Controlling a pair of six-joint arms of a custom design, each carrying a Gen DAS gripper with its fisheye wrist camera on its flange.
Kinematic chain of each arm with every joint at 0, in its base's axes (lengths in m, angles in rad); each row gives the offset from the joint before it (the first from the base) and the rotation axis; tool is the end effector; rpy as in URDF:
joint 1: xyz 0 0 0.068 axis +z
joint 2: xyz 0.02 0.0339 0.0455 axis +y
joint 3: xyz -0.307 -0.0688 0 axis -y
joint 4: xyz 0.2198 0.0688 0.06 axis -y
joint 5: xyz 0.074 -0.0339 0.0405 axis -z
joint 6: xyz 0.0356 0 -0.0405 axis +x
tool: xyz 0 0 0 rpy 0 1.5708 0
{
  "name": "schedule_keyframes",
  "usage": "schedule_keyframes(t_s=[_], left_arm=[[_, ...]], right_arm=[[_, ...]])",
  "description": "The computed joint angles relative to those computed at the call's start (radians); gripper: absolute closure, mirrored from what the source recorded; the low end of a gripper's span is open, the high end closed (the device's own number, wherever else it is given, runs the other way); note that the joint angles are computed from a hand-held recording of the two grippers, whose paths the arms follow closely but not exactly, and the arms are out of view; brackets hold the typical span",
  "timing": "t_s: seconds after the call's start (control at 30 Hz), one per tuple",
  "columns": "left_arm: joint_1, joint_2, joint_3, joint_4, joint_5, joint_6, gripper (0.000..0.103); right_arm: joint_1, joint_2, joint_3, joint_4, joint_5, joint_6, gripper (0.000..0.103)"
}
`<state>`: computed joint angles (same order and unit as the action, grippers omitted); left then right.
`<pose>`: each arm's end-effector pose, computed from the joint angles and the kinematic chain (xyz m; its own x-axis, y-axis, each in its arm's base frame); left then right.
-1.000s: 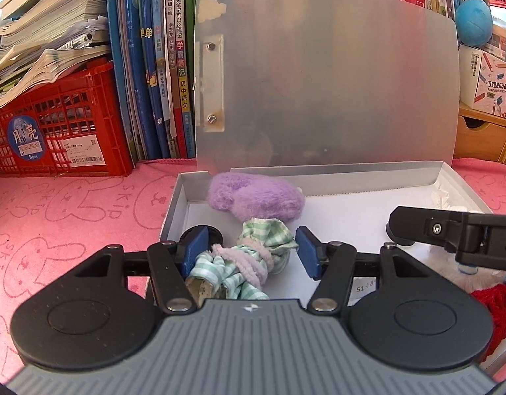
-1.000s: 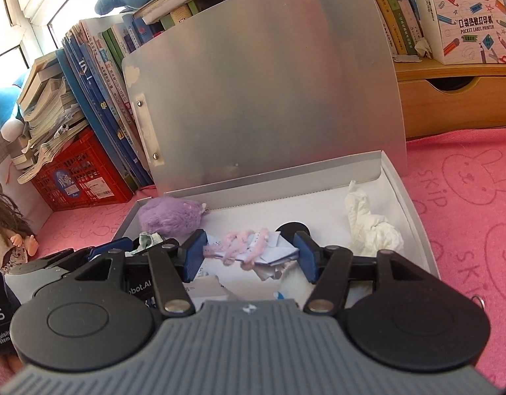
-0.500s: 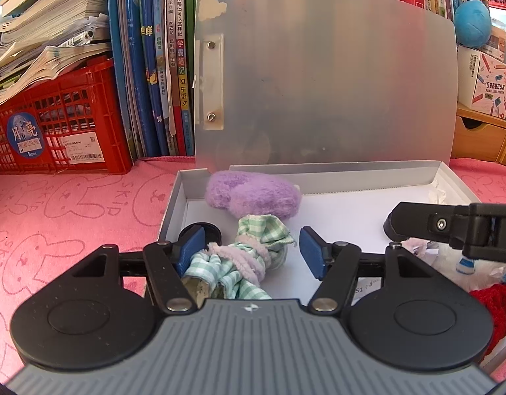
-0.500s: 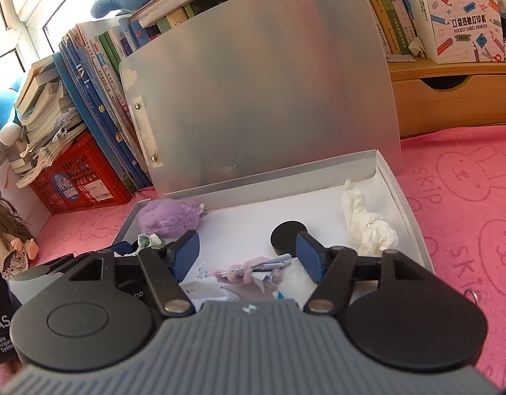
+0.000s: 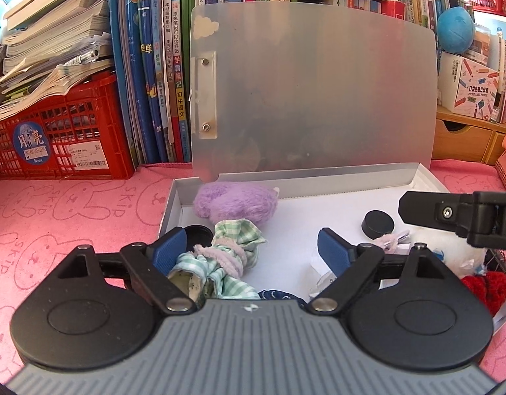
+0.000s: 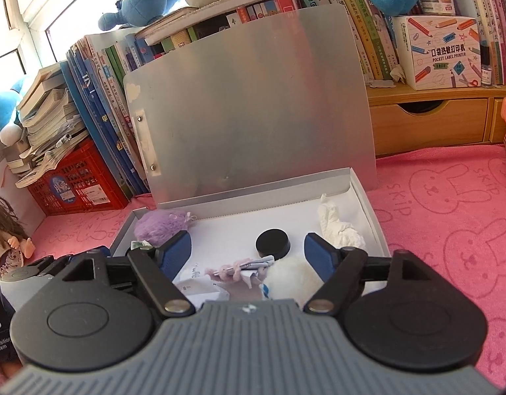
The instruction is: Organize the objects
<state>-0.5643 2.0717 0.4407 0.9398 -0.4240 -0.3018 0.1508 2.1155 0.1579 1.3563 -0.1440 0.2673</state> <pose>0.2580 -0.1460 0.0919 -0.5796 0.0462 -0.8136 0.0496 0.9985 0.0214 0.2383 0.0414 0.0881 -0.6096 0.1718 -0.7739 -0.1085 0.9490 0.2961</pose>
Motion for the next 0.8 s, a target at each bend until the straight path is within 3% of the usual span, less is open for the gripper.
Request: schedule_keyframes(t_s=[0.33, 0.5, 0.8], left_arm=[[-0.048, -0.077, -0.053, 0.003, -0.01, -0.024, 0.003], [-0.067, -0.096, -0.066, -0.006, -0.021, -0.042, 0.003], [-0.08, -0.095, -0.089, 0.012, -0.034, -0.044, 0.002]], right_arm=[[0.01, -0.027, -0.087, 0.079, 0.051, -0.023, 0.01], [0.005, -0.022, -0.119, 0.12, 0.066, -0.018, 0.0], [0.016, 0.002, -0.146, 0.168, 0.12, -0.037, 0.0]])
